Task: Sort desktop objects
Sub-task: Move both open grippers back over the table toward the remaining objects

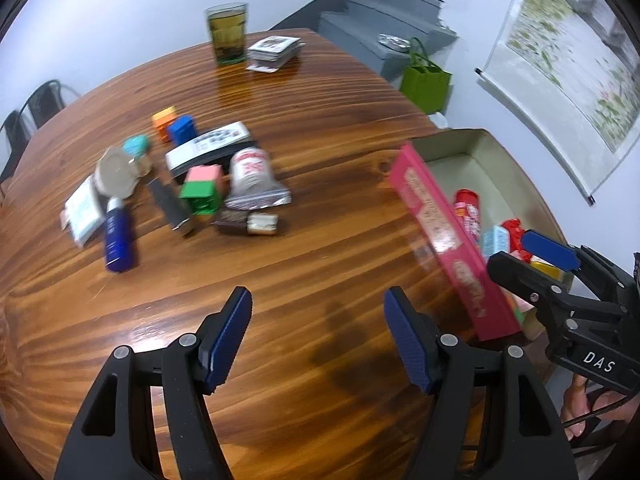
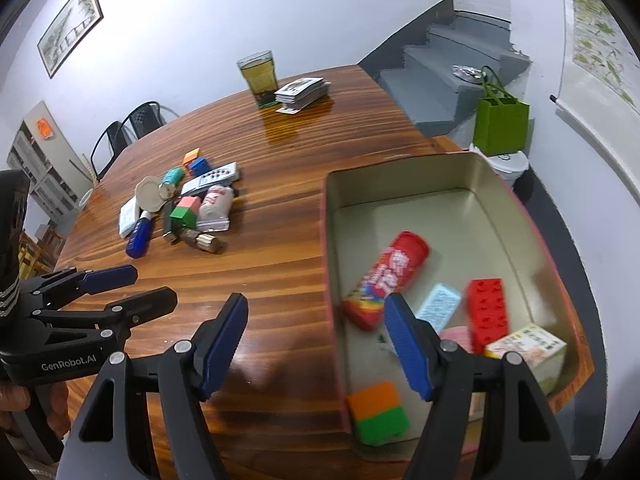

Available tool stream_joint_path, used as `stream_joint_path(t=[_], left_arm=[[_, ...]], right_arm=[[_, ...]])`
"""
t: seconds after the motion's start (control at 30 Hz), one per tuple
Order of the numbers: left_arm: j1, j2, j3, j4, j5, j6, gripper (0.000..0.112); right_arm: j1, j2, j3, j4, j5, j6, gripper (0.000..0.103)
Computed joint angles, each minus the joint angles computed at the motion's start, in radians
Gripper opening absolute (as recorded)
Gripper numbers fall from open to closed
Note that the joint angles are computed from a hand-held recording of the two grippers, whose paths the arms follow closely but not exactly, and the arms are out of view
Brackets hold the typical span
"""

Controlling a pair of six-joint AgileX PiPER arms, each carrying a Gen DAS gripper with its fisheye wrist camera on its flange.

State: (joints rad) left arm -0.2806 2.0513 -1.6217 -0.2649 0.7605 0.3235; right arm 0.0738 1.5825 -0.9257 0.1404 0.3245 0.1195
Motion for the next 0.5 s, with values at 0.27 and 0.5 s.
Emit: stream_joint_path(t=[0.27,0.5], left_arm=[[0.125,0.030,-0.021,-0.049,0.027,0.040,0.072],[0.231,0.112,-0.129,-0.068,0.078,0.030,0.072]], right_arm=[[0.107,0.063,-0.083,-0.135,0.020,0.176,0.075],[0.172,0.126,-0.157,-0.217,0.054,0.286,0.076]])
